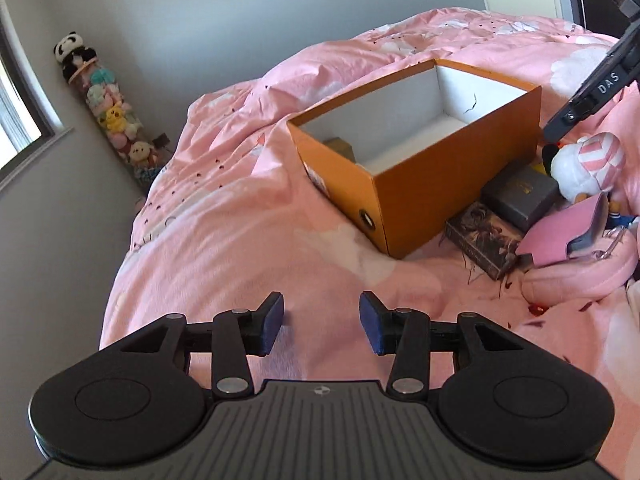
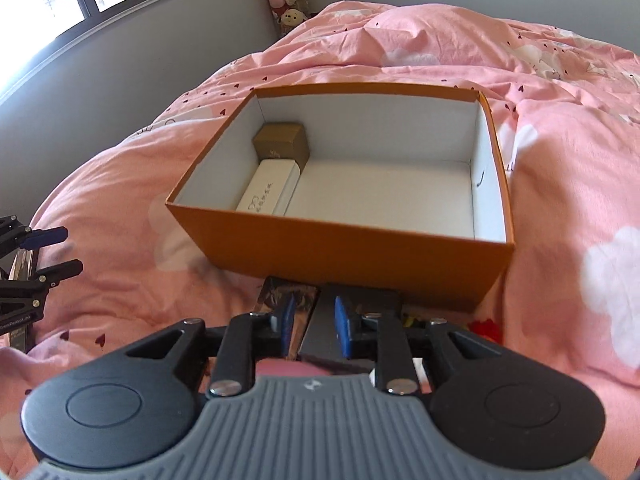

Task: Organize objects
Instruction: 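Withdraw both tools from the shoebox toward the remaining items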

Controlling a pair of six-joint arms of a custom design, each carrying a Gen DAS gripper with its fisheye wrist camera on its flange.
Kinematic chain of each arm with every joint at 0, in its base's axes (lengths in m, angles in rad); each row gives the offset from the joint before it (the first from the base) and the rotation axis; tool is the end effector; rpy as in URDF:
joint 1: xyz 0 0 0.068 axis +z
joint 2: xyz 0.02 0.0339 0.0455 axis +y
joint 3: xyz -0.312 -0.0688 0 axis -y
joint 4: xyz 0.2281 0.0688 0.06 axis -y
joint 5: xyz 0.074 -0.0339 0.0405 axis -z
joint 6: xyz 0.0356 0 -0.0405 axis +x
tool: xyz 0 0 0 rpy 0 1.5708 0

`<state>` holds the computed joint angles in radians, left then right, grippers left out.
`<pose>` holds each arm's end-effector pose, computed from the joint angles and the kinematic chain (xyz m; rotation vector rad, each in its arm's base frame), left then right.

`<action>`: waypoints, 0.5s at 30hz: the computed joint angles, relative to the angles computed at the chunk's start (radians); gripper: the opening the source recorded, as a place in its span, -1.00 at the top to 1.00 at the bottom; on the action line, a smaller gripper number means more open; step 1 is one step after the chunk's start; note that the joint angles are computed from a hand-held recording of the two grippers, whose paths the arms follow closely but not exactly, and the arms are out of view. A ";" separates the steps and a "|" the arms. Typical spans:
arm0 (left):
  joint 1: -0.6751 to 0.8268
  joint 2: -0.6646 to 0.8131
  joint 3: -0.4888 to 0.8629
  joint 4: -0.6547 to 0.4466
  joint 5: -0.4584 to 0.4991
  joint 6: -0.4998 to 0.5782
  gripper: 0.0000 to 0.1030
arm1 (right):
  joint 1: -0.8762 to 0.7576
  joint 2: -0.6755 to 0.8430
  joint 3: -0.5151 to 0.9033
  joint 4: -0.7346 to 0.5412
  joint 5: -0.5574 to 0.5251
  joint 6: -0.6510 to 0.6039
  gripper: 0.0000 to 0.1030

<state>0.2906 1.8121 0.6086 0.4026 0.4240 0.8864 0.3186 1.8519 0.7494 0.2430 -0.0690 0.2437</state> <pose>0.2979 0.0738 0.1487 0.8584 2.1191 0.1045 0.3169 0.1071 0.1538 -0.1234 2.4530 0.3345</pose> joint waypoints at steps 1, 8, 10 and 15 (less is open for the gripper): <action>-0.001 0.031 0.009 0.025 0.002 -0.011 -0.02 | 0.009 -0.003 -0.006 -0.013 0.007 0.012 0.51; -0.006 -0.022 0.039 0.042 0.061 -0.114 -0.17 | 0.022 -0.016 0.016 -0.151 -0.024 0.052 0.39; -0.016 -0.058 0.082 -0.099 0.103 -0.102 -0.25 | 0.035 -0.016 0.030 -0.189 -0.034 0.041 0.38; -0.073 -0.085 0.083 -0.200 0.106 -0.003 -0.26 | 0.111 0.006 0.082 -0.283 -0.020 -0.082 0.16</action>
<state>0.2180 1.7275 0.6914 0.2022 0.5304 0.8833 0.4296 1.8581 0.8313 -0.0403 -0.0890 0.1612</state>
